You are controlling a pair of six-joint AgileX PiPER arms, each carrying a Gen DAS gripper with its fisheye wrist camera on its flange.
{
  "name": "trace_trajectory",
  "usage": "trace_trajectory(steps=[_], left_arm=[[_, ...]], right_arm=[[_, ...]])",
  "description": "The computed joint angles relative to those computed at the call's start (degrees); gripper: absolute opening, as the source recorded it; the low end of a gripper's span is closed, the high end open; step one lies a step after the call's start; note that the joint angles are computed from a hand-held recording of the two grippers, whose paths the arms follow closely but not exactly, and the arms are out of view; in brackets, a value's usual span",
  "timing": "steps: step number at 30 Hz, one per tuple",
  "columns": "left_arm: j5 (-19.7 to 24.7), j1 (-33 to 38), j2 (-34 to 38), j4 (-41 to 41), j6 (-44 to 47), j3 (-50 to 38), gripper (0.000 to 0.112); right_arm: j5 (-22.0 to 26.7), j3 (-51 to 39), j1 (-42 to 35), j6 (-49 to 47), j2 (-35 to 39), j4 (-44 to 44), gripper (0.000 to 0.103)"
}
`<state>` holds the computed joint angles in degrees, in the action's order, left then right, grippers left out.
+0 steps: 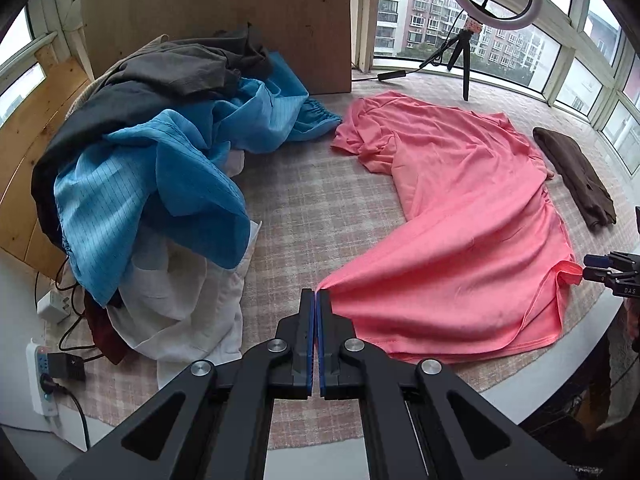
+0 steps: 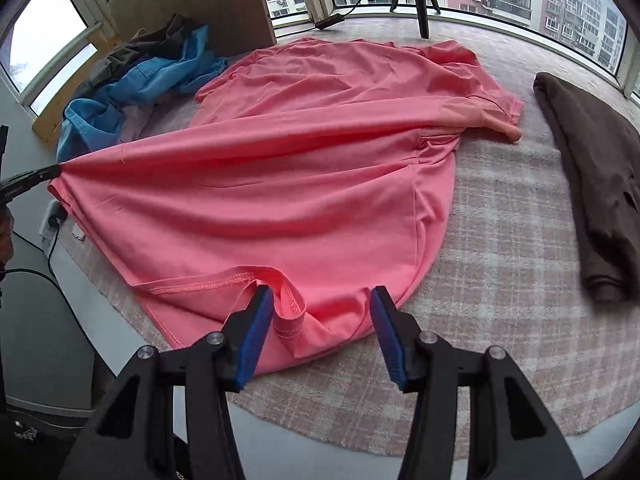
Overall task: Fold clothes
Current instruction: 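Grasp the pink shirt hem with the right tool and smooth it flat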
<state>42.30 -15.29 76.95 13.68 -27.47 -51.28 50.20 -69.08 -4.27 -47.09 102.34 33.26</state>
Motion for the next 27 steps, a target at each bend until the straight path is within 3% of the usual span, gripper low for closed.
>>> trace_trajectory(steps=[2, 8, 11, 12, 13, 14, 15, 18, 21, 25, 27], left_arm=[[-0.92, 0.3, 0.17, -1.22, 0.95, 0.45, 0.001], [-2.31, 0.97, 1.5, -3.56, 3.31, 0.93, 0.001], [-2.33, 0.77, 1.61, -3.46, 3.59, 1.34, 0.001], [-2.14, 0.7, 1.58, -3.27, 3.62, 1.46, 0.001], [-1.93, 0.63, 1.55, -3.07, 3.64, 1.57, 0.001], [-1.39, 0.56, 1.24, -2.93, 3.56, 1.57, 0.001], [-0.82, 0.5, 0.92, -2.81, 3.48, 1.57, 0.001], [2.91, -0.3, -2.52, -6.25, 5.52, 1.32, 0.001], [6.53, -7.63, -6.62, -7.1, 1.45, 1.64, 0.0], [1.47, -19.15, -2.53, -13.17, 0.33, 1.76, 0.005], [-1.49, -23.37, 0.84, -12.53, -2.14, 1.64, 0.008]], right_arm=[[2.05, 2.11, -0.15, -0.45, -1.86, 1.36, 0.05], [-5.03, 2.72, 11.03, 11.04, -0.48, -6.51, 0.05], [-5.0, -0.08, 11.76, 14.8, 3.01, -8.9, 0.049], [-4.19, -0.45, 11.3, 14.27, 3.51, -9.33, 0.043], [-3.45, -0.62, 10.83, 13.42, 3.76, -9.96, 0.024], [-2.71, -0.79, 10.37, 12.59, 4.02, -10.61, 0.013], [-1.42, -0.96, 9.41, 11.37, 3.48, -10.96, 0.005], [2.79, -1.45, 4.23, 7.48, -2.56, -12.52, 0.005], [7.87, -3.65, -4.37, 3.07, -10.85, -12.32, 0.003], [8.36, -3.47, -17.19, 0.26, -16.81, -10.93, 0.003], [5.76, -1.49, -19.82, 0.36, -14.27, -11.8, 0.003]])
